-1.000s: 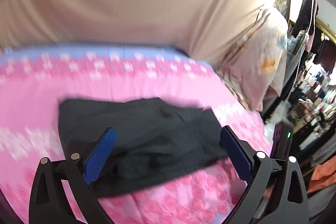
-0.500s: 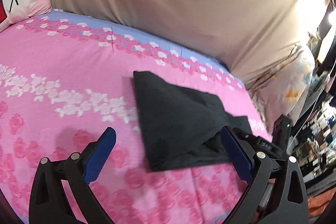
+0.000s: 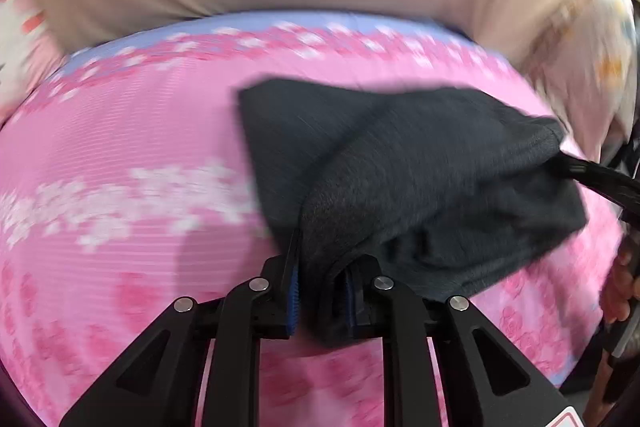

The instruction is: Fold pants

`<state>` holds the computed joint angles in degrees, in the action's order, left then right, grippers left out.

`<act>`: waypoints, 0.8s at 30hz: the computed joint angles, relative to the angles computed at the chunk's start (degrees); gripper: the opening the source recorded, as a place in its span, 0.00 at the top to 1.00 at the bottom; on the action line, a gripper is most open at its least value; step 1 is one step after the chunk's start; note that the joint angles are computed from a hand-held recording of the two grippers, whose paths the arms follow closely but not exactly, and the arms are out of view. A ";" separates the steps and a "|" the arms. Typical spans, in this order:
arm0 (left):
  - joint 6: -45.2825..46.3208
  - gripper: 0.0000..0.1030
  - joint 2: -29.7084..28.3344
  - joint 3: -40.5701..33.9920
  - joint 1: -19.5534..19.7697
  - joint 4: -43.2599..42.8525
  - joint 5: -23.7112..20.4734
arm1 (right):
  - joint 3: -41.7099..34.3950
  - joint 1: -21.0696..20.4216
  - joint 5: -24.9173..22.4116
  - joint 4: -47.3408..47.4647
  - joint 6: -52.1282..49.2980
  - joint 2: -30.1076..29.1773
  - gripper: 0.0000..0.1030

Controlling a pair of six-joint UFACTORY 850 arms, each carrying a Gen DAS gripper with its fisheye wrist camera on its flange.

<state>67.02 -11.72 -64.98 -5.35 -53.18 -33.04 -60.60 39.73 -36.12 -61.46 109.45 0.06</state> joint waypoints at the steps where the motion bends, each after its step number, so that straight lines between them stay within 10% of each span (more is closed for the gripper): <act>1: 1.78 0.84 -0.16 -0.84 2.26 -2.10 -3.92 | -0.04 1.08 -3.07 -0.14 -0.56 1.00 1.00; 4: 0.28 0.83 -0.97 -1.45 3.59 2.52 -4.70 | 0.45 1.03 -12.00 8.74 -9.76 0.76 1.00; 6: 0.66 0.81 -1.61 -0.83 3.70 4.45 -5.12 | 4.89 -1.81 -8.64 16.88 -10.26 1.33 1.00; 9: 6.80 0.25 -0.14 1.37 6.20 -1.29 -8.40 | 10.57 -1.65 0.08 12.84 1.54 6.50 0.94; 11: 9.80 0.19 0.65 1.92 8.46 -6.61 -13.55 | 11.07 -2.28 7.84 7.85 5.36 7.47 0.84; 13: 11.23 0.19 1.28 2.15 9.59 -9.07 -16.91 | 9.23 -3.13 12.98 4.17 6.50 5.91 0.14; 14: 11.29 0.19 1.79 2.33 9.63 -9.72 -16.89 | 7.24 -3.41 13.40 4.76 3.90 4.35 0.07; 20: 12.32 0.19 4.41 4.18 9.96 -11.06 -15.81 | -3.85 -5.89 14.16 20.20 -18.12 -9.38 0.20; 21: 12.34 0.19 4.36 4.02 10.11 -11.22 -16.26 | -5.17 -5.46 13.47 21.31 -20.61 -10.28 0.68; 24: 12.24 0.19 4.84 3.82 10.51 -11.55 -17.28 | -8.27 -5.03 13.15 20.14 -23.11 -8.36 0.82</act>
